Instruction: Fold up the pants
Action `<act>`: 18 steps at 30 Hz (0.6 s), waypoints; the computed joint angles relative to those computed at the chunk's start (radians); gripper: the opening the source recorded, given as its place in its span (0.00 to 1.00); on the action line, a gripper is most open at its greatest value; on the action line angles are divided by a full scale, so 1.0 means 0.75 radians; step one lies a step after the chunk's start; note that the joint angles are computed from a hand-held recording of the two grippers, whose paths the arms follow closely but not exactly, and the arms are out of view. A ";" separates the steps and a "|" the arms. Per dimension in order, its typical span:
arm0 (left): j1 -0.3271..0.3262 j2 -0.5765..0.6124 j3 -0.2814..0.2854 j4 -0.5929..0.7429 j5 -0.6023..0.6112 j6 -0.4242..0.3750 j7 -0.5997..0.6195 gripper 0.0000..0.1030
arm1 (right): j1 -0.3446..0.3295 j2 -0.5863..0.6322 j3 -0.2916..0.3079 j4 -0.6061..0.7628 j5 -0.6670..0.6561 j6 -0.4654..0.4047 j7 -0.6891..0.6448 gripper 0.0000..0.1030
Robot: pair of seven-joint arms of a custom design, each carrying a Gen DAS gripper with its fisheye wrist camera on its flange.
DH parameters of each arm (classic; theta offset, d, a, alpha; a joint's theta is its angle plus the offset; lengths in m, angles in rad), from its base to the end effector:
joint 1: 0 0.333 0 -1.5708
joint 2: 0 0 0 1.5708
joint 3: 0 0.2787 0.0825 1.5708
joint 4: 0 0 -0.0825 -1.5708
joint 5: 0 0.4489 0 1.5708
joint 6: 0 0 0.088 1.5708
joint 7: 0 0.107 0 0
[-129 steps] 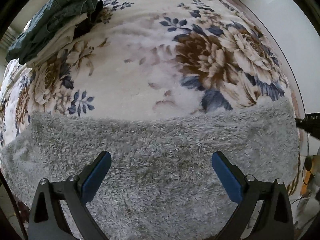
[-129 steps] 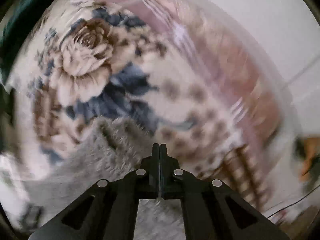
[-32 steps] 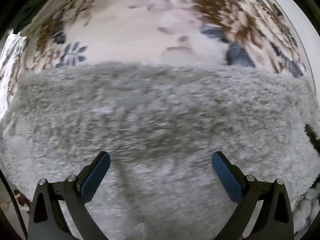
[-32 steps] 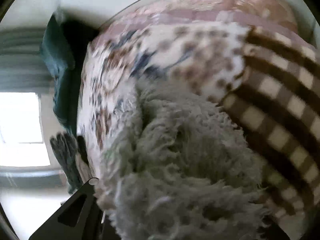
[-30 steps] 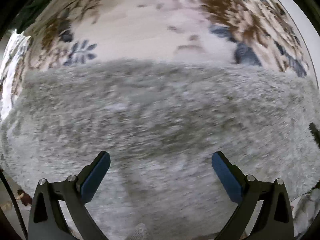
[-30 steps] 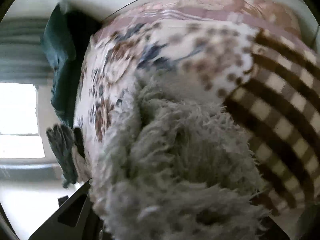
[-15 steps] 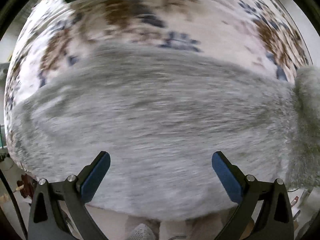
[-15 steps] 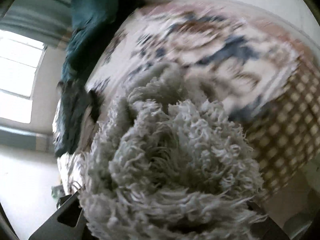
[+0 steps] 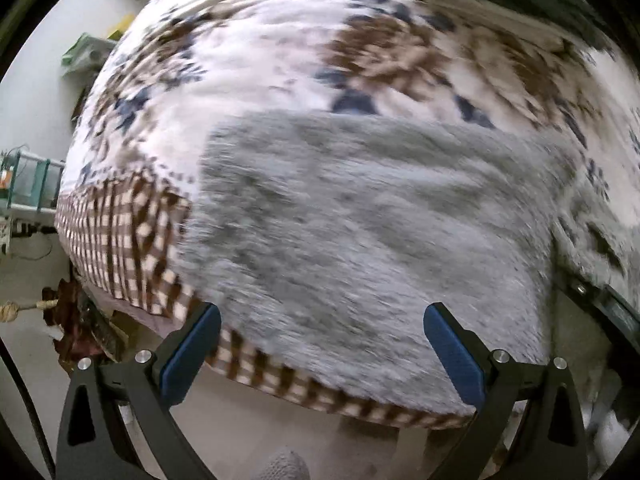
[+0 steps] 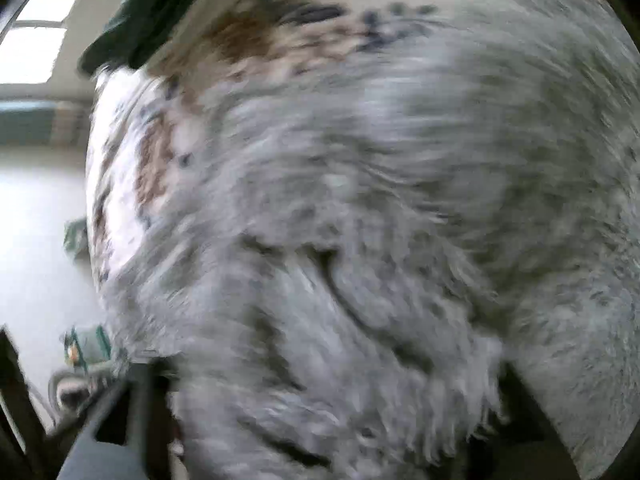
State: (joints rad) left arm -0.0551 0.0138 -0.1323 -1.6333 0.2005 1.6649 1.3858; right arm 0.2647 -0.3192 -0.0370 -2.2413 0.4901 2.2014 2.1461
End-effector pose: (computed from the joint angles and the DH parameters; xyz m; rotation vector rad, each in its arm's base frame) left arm 0.6229 -0.0978 0.5552 -2.0758 2.1166 0.1441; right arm 0.5383 0.1408 0.4718 -1.2740 2.3711 0.4274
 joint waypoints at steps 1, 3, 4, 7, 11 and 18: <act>0.001 0.008 0.001 0.019 -0.017 -0.002 -0.009 1.00 | 0.012 -0.018 -0.016 0.011 0.045 -0.003 -0.050 0.87; 0.007 0.016 0.006 0.045 -0.081 0.018 -0.015 1.00 | 0.021 -0.070 -0.049 0.015 0.127 -0.037 -0.105 0.87; 0.008 0.024 0.006 0.064 -0.126 0.027 -0.012 1.00 | 0.019 -0.099 -0.066 0.019 0.156 -0.059 -0.129 0.87; -0.008 0.073 -0.009 0.147 -0.252 0.029 -0.017 1.00 | -0.002 -0.213 -0.103 0.011 0.182 -0.137 -0.156 0.87; -0.056 0.135 -0.045 0.215 -0.362 0.076 0.047 1.00 | -0.115 -0.369 -0.114 -0.058 0.008 -0.280 -0.023 0.87; -0.206 0.366 -0.096 0.333 -0.263 0.053 0.274 0.66 | -0.291 -0.514 -0.154 -0.209 -0.233 -0.452 0.177 0.88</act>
State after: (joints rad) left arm -0.2093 0.2881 -0.2046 -1.3838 0.0031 1.7049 1.5911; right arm 0.0464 -0.7046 -0.1522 -2.3980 0.3151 1.8622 2.2785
